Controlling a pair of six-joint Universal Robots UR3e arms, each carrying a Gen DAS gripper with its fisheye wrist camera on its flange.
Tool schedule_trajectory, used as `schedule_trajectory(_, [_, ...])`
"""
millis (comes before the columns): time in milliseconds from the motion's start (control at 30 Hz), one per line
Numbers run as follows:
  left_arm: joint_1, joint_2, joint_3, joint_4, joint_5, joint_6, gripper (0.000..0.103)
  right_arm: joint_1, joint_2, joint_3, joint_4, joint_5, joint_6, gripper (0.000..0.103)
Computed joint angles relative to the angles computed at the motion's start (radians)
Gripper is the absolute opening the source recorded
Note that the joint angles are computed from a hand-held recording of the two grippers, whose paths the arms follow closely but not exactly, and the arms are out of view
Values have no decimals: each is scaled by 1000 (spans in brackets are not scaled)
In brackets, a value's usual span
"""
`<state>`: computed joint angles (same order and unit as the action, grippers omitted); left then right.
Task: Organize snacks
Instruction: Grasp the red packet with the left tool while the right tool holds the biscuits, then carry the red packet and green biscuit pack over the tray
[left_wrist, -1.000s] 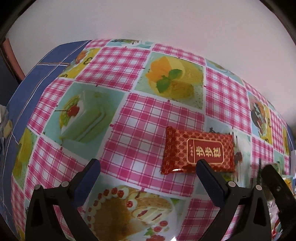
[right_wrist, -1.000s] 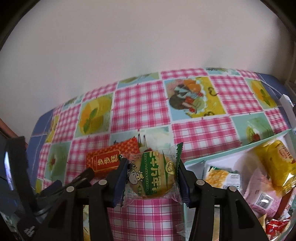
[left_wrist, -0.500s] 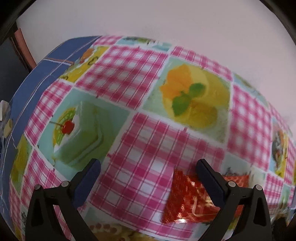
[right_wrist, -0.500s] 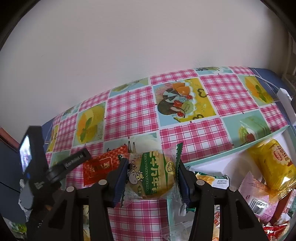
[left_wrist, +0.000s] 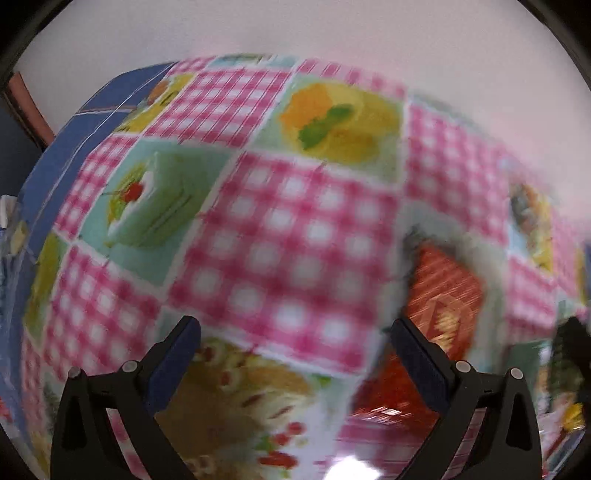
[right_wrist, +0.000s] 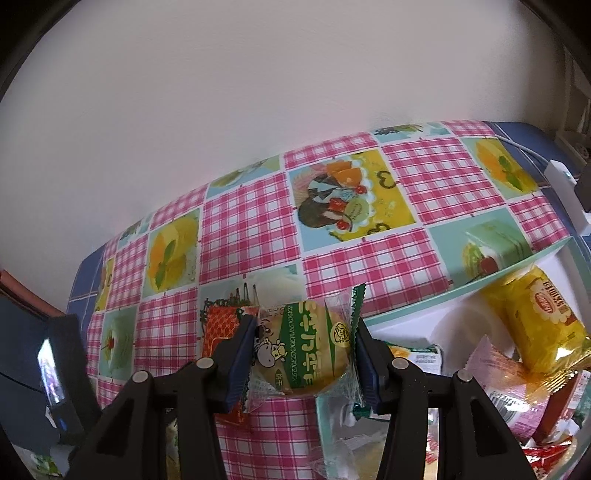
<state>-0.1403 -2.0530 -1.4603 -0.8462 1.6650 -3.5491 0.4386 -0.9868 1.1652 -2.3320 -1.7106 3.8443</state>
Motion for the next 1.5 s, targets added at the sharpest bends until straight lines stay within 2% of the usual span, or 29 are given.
schedule_trajectory(133, [-36,-16,19,59,-34,31,102,-16,-32,47,-18,2,10,53])
schedule_trajectory(233, [-72,-52,67,59,-70,38,102,-31,-50,81,-28,7,21,53])
schedule_trajectory(333, [-122,-90,118,45,-60,44,101,-44,-64,111,-37,14,28,53])
schedule_trajectory(400, [-156,-123,170,14,-44,43,87,-50,-70,123,-41,17,32,53])
schedule_trajectory(533, [-216,-167,240,-29,54,43,80,-55,-74,128,-40,20,29,53])
schedule_trajectory(667, [-216,-158,224,-9,94,18,58,-51,-69,113,-22,19,20,53])
schedule_trajectory(800, [-189,-100,127,39,117,-20,52,-44,-62,93,0,16,13,53])
schedule_trajectory(967, [-159,-34,34,58,118,-62,48,-36,-60,69,41,12,-1,53])
schedule_trajectory(1033, [-112,-13,-34,110,96,-33,47,-32,-62,60,57,7,-6,53])
schedule_trajectory(1167, [-98,37,-102,135,63,-59,47,-19,-76,49,98,-4,-12,53])
schedule_trajectory(1500, [5,181,-237,80,-62,-96,46,18,-159,64,194,-22,7,53])
